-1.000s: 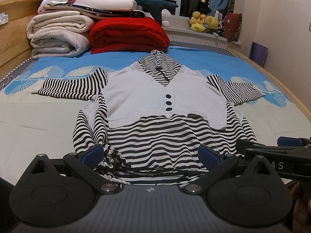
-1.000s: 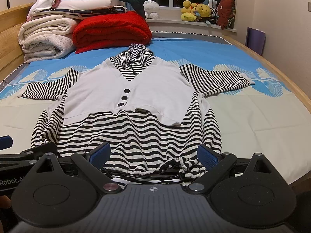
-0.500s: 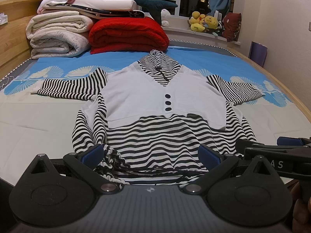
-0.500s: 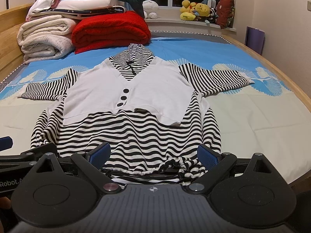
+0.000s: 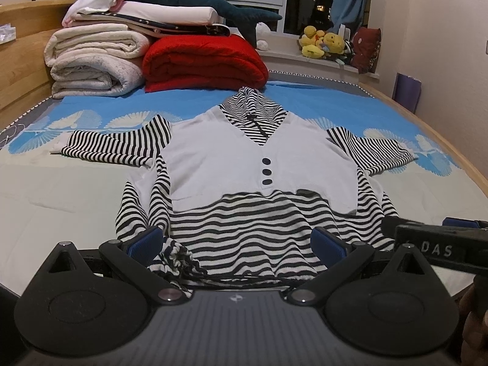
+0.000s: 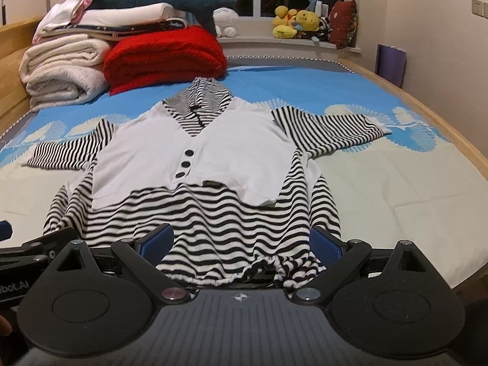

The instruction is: Fold small clothes

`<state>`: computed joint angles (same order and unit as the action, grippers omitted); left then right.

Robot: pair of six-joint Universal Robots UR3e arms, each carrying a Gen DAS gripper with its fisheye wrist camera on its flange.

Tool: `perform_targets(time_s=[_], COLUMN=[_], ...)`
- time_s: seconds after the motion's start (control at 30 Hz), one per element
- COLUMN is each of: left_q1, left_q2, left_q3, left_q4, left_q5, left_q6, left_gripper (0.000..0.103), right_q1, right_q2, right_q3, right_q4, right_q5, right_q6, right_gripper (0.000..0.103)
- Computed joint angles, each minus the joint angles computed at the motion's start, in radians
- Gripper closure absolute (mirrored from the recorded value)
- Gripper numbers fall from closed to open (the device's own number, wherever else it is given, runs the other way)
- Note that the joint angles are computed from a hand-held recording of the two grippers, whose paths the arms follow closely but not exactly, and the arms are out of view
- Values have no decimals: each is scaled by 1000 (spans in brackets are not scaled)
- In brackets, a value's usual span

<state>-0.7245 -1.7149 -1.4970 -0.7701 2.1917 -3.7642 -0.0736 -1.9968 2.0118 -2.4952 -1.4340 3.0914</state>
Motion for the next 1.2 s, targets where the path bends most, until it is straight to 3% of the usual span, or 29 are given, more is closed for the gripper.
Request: perform_targets(time_s=[0.2,0.33,0.43,0.57,0.67,0.7,0.9,1.1,1.13,1.2], left_q1=[11,39,102,197,272,302,467,675,705,778], left_q2=[-4,4,28,30,27,19,-68,-190,-215,-257], left_q3=[-2,25,44,125,165,181,288,369,382,373], left_q4=[39,24,40,20,52,66,87,69,70,106], left_q5=[23,43,1,-85,-164,-190,-286,-372,-376,-398], left_q6=[25,64,105,184,255,281,379,445,446,440], left_gripper=[1,6,13,23,23,23,29,59,65,72], right_q1=[-17,-17,-51,-125,-149,-162,-169,-53,-33,-2], right_q2=[11,24,22,12,32,40,220,575,638,758], right_q3=[20,29,15,-5,-62,-93,-383,-800,-878,-1029], right_q4=[-78,-136,-110,-74,-21,9,115,136,141,153], right_q5=[-1,-19,14,97,97,109,169,158,155,166], right_q6=[43,40,22,1,-2,-10,-28,-9,-2,11], right_gripper=[12,12,14,29,44,50,51,52,56,89])
